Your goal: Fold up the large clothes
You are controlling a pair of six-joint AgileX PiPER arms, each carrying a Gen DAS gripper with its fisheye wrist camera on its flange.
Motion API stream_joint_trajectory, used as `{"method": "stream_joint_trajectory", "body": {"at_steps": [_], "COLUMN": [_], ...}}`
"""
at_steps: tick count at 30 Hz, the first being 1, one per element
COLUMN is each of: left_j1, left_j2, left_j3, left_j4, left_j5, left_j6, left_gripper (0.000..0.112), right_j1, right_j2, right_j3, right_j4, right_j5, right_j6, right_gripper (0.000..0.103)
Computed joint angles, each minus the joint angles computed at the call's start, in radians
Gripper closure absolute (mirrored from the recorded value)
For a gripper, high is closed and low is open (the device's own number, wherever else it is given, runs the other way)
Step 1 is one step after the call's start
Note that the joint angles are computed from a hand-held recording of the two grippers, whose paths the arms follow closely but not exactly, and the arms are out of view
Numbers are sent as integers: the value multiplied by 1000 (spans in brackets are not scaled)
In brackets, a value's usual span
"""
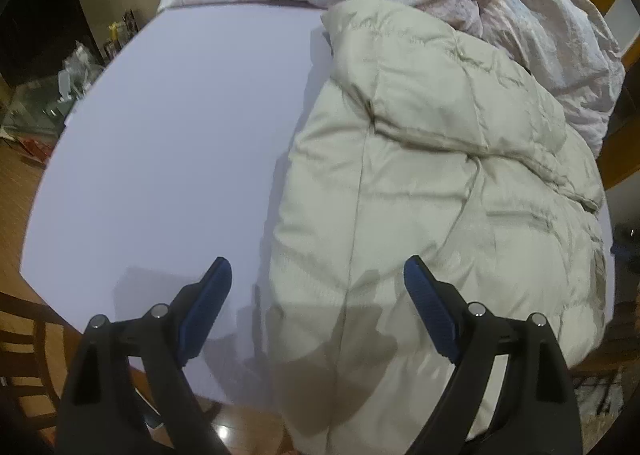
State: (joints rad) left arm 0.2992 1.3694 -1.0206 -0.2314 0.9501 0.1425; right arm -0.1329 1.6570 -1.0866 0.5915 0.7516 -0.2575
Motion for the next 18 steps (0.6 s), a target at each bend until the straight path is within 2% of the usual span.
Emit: {"method": "stream_joint_trajectory", "body": {"at_steps": [2, 6, 13, 18], "left_j1": [36, 111, 182, 219], "left_j2": [-11, -21, -18, -24], "left_j3": [21, 64, 130, 185], "left_j4": [-38, -125, -235, -303], "left_j5": [12, 46, 79, 95], "left_j6": [54, 147, 221, 254], "left_gripper": [25, 25, 26, 32], "right_j1": [-128, -267, -360, -346], "right_j2": [-22, -11, 49, 81], "right_j3": [70, 130, 172, 194], "right_j4": [47, 104, 175, 182], "right_j5": [45, 127, 224, 244], "right_j6": [-88, -203, -352, -387], "right_gripper": [15, 16, 17, 22]}}
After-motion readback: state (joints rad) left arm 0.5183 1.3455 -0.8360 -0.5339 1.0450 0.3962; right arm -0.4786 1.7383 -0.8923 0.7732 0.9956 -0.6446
